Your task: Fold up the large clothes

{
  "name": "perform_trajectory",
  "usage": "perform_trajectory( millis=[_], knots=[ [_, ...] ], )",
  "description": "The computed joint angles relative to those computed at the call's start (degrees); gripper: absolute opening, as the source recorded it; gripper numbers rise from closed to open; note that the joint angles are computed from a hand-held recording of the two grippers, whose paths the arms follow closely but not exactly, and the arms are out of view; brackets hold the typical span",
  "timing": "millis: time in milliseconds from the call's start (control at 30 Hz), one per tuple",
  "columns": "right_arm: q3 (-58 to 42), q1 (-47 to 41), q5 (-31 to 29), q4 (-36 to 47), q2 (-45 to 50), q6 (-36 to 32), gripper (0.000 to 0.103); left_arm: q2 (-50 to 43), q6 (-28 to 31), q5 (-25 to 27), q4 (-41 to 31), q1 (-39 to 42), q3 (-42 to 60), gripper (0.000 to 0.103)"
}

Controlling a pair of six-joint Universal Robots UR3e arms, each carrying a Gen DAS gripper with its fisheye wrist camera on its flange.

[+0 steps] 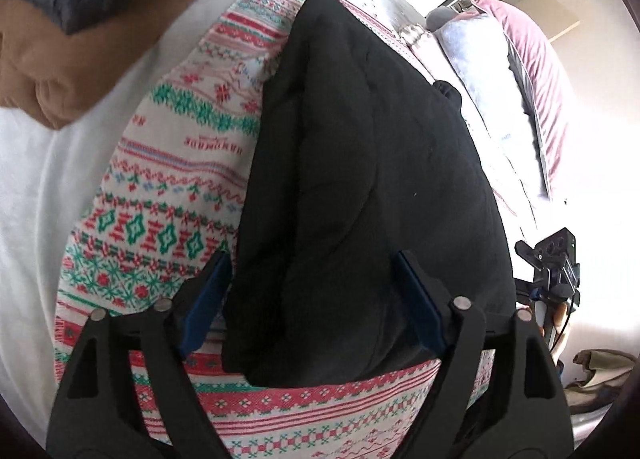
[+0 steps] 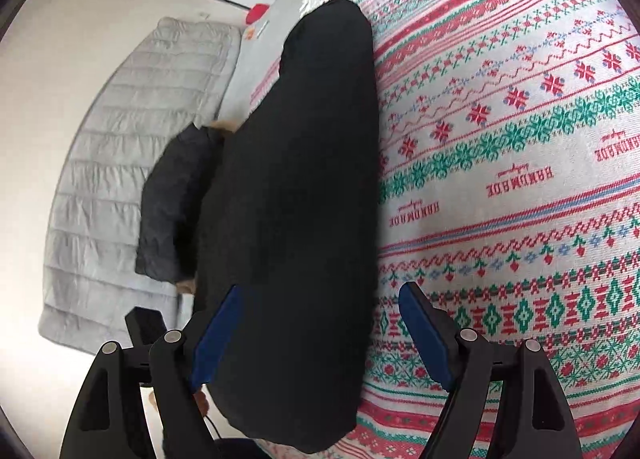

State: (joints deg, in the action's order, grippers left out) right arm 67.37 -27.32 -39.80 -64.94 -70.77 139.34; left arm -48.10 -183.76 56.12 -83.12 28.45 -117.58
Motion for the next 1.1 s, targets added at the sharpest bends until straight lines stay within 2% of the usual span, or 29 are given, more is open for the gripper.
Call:
perform_trajectory(
  millis=[233,300,367,433,567,700,800,933,1100],
  knots=[
    [0.8,-0.2,-0.7,2.2,0.0,-2.2,0.082,2.7,2.6,-3.9,-2.6,4.0,-3.7,0.087],
    [1.0,-0.1,-0.5,1.9,0.1,-2.6,0.082,3.6,5.5,-5.1,-6.9,6.6,-3.6,0.087],
    [0.6,-0.2,-0.5,2.4,0.7,-3.1,0.083,2.6,4.7,-3.2,-6.0,5.1,-2.1,0.088],
    [0.4,-0.2,-0.5,2.3,1.0,-2.8,0.084,2.0,2.6,0.2,-3.1,2.3,-1.6,0.096],
    [0.8,0.2,-0.2,1.2,1.3,-1.9,0.086,3.3,3.5,-2.9,-6.2,5.6,-3.5,0.099],
    [1.4,0.4,1.1,1.2,1.6,-1.3,0.087,2.5,2.3,-2.1,-4.2,3.9,-3.3,0.099],
    [2.5,0.6,1.6,0.1,0.9,-0.7,0.087,1.6,2.4,-4.8,-3.4,2.6,-4.1,0.099],
    [4.3,1.3,2.1,-2.0,-0.2,0.5,0.087,-0.4,-0.9,-2.8,3.4,-2.2,-5.3,0.098],
    [5.2,2.8,2.5,-3.1,-1.1,0.2,0.088,1.4,3.0,-5.8,-1.1,1.3,-5.1,0.089]
  ],
)
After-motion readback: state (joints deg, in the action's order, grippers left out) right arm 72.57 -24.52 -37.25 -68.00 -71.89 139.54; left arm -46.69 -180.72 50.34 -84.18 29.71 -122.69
